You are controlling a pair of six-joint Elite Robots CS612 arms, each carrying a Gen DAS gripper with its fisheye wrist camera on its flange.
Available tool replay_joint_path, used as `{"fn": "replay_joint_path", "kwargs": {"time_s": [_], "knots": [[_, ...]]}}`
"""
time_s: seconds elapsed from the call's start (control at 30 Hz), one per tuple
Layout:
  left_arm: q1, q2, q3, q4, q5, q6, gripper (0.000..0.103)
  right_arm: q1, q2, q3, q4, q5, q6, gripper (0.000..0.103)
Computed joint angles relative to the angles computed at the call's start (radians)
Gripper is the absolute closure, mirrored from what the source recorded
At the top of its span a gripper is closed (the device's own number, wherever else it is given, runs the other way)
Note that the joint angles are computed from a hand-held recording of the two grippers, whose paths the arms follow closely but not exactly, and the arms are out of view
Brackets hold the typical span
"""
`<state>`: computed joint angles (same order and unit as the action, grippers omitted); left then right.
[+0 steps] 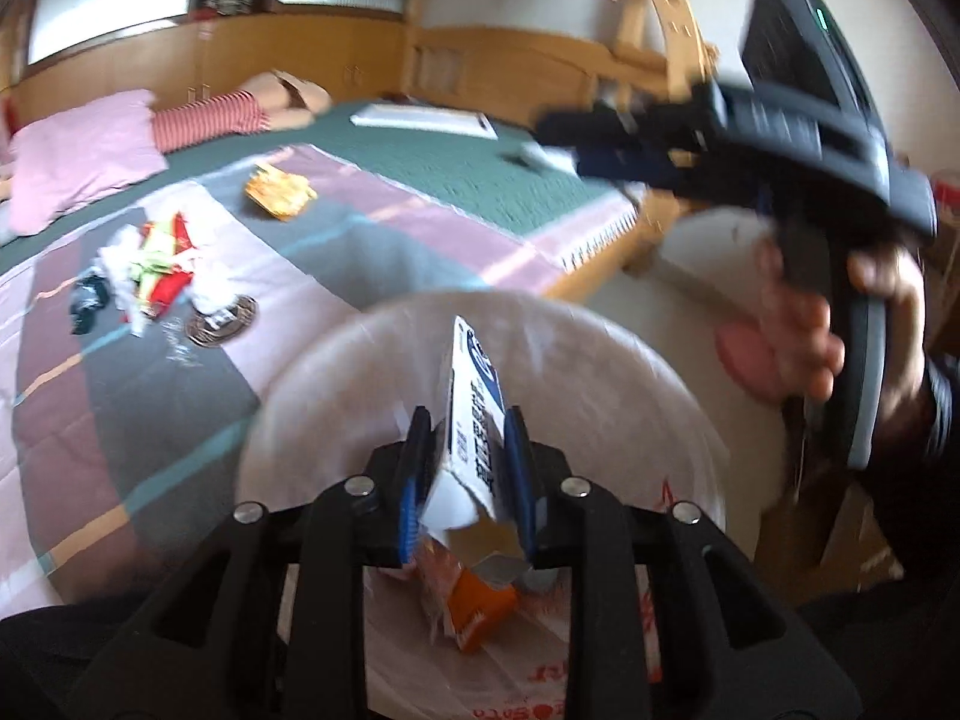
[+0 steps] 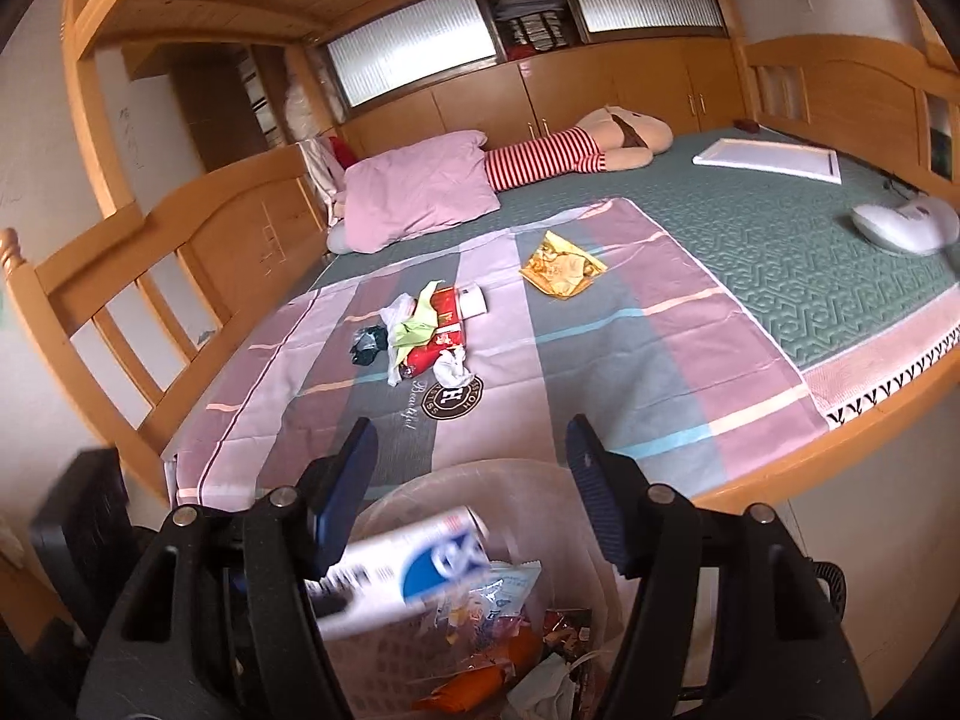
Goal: Collect trash
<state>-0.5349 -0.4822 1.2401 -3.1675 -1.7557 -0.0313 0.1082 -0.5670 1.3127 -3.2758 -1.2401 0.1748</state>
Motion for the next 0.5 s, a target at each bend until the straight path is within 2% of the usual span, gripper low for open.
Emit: {"fn": "replay_joint_path", "kwargs": {"time_s": [0.07,0.1,0.17,0.23,0.3,0.37,0.5], "knots": [[-0.006,0.002,-0.004,0.02,0.022,0.004,0.071,0.0,0.001,-0.001,0.007,-0.002,0.004,0.039],[-0.007,0.003,-0.003,0.019,0.032,-0.001,0.066,0.001,0.002,-0.002,0.009,-0.001,0.005,0.039],[-0.008,0.003,0.002,-0.006,0.058,-0.023,0.045,0.002,0.003,-0.003,0.015,-0.002,0.001,0.039],[-0.005,0.003,0.007,-0.044,0.065,-0.054,0.041,0.003,0.004,-0.004,0.02,-0.004,-0.001,0.039],[0.0,0.003,0.011,-0.087,0.076,-0.097,0.032,0.004,0.005,-0.006,0.025,0.0,0.004,0.039],[0.004,0.002,0.016,-0.113,0.093,-0.137,0.026,0.003,0.005,-0.005,0.027,0.003,0.007,0.039],[0.011,0.002,0.016,-0.133,0.135,-0.205,0.025,0.004,0.007,-0.009,0.039,0.005,0.004,0.038]]}}
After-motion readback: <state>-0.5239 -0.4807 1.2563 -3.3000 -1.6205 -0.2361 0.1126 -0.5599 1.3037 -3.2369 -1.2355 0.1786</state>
